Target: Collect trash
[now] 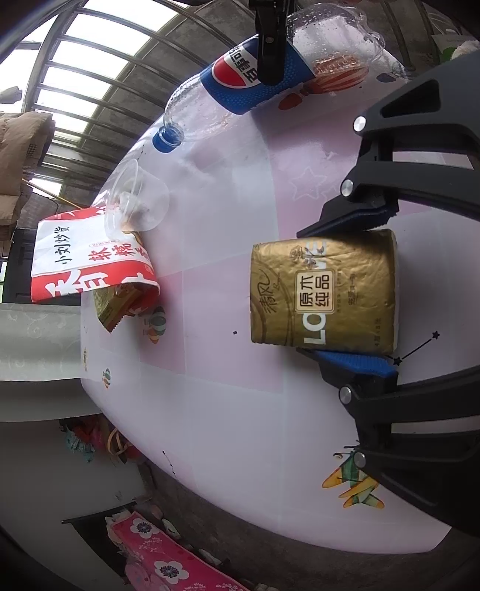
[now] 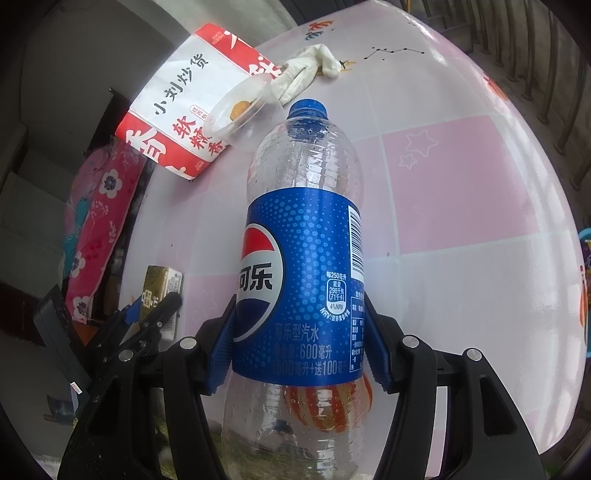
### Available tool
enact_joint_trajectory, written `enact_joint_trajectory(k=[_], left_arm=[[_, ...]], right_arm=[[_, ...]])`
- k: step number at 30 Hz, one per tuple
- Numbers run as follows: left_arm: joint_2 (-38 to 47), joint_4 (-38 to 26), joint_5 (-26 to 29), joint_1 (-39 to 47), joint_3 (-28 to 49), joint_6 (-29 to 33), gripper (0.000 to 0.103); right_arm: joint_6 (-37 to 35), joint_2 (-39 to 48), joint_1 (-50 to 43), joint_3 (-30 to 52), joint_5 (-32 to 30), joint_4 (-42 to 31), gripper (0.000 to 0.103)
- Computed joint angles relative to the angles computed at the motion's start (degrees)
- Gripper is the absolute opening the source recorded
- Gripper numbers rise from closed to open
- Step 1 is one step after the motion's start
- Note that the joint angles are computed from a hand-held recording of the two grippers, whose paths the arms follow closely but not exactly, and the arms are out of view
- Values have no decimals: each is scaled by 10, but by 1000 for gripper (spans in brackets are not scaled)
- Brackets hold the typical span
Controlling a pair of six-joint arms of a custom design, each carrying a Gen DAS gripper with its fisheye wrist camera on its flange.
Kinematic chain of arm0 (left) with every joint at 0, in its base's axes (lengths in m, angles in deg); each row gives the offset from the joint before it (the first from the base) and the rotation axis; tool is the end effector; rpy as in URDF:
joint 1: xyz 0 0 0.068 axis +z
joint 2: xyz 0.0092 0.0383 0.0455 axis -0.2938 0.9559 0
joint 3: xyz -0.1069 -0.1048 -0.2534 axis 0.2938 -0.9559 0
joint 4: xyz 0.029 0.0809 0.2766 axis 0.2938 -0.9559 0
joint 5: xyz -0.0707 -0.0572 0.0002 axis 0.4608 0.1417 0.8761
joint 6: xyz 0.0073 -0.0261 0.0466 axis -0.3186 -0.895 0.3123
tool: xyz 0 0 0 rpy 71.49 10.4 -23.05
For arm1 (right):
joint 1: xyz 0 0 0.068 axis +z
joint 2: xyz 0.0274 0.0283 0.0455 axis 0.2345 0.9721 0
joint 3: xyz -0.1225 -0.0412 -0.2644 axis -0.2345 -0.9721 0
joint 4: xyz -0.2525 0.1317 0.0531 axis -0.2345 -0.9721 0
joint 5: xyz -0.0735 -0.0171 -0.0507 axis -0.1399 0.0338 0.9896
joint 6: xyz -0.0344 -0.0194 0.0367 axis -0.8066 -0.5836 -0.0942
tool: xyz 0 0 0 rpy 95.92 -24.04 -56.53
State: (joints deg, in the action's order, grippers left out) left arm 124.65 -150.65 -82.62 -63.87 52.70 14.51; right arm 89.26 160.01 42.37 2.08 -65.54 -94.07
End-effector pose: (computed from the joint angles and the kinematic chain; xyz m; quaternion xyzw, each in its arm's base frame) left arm 0.1506 -0.1319 0.3053 -0.1845 0.9293 0.0326 0.3184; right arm 0.3074 0.1807 0.3570 -0.1302 0.9556 0.2156 0.1530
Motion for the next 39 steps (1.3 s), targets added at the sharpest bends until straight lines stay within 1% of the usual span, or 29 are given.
enact_joint_trajectory(k=[29,39], left_arm=[[-17,9,-1,4,-12,0,52],[-27,3,-5,7,-11,-16,52]], right_arm=[[7,0,3,3,4,-2,56],[6,0,3,6,3,2,56]])
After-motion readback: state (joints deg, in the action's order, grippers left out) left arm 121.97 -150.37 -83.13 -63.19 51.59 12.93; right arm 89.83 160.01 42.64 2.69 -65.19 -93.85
